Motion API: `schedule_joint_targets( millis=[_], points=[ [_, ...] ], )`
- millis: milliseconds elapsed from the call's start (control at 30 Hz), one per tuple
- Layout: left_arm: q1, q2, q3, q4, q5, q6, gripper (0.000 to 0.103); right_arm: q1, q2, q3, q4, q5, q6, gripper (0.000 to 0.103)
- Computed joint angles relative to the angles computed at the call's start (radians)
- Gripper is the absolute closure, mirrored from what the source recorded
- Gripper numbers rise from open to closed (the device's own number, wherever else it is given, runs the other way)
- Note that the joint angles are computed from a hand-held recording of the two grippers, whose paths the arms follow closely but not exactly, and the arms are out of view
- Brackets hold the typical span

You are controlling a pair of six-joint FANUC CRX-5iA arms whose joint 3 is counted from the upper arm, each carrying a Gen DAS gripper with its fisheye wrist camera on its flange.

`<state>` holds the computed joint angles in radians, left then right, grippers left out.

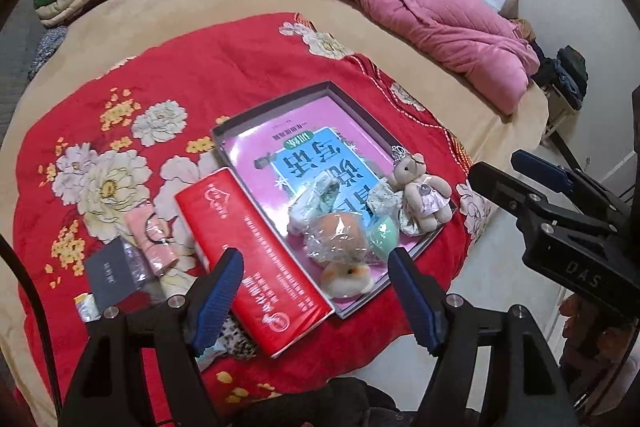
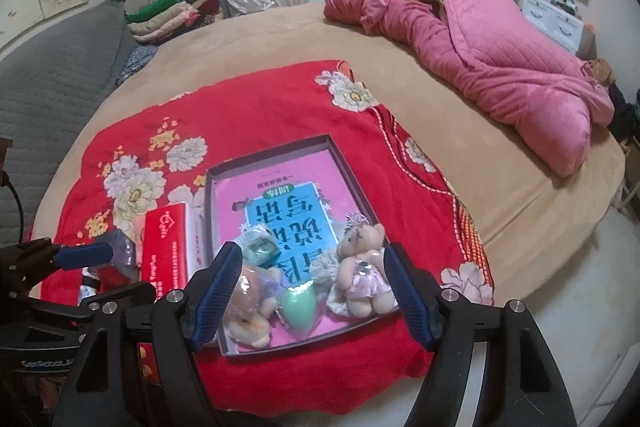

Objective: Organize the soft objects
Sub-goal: 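Lift both open grippers up and away from the tray, then move both grippers over the remaining items beside the red tissue box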

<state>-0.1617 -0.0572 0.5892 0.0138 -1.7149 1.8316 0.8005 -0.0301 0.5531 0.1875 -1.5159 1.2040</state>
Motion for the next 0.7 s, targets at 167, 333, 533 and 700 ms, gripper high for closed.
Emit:
schedule_joint_targets(
  millis=[167,333,533,700],
  points=[
    [0.013,-0.04,-0.005,-0.011,-0.006,0.001,0.029,0.04,-0.006,0.011,0.019,0.001,-0.007,0.028],
    [0.036,-0.083,-0.017,-0.014,-0.014,-0.001,0.029,0.083,-0.014,0.019,0.044,0.003,-0.014,0.028],
    [0.08,-0.138,-0.033,-0.016,-0.028,-0.005,0.029,0.137,-0.023,0.03,0.074,0.01,-0.032,0.028],
    [0.159,-0.194,-0.056,-0.001,-0.04,-0.02,0.029,0.183,-0.027,0.042,0.091,0.021,-0.036,0.028]
  ],
)
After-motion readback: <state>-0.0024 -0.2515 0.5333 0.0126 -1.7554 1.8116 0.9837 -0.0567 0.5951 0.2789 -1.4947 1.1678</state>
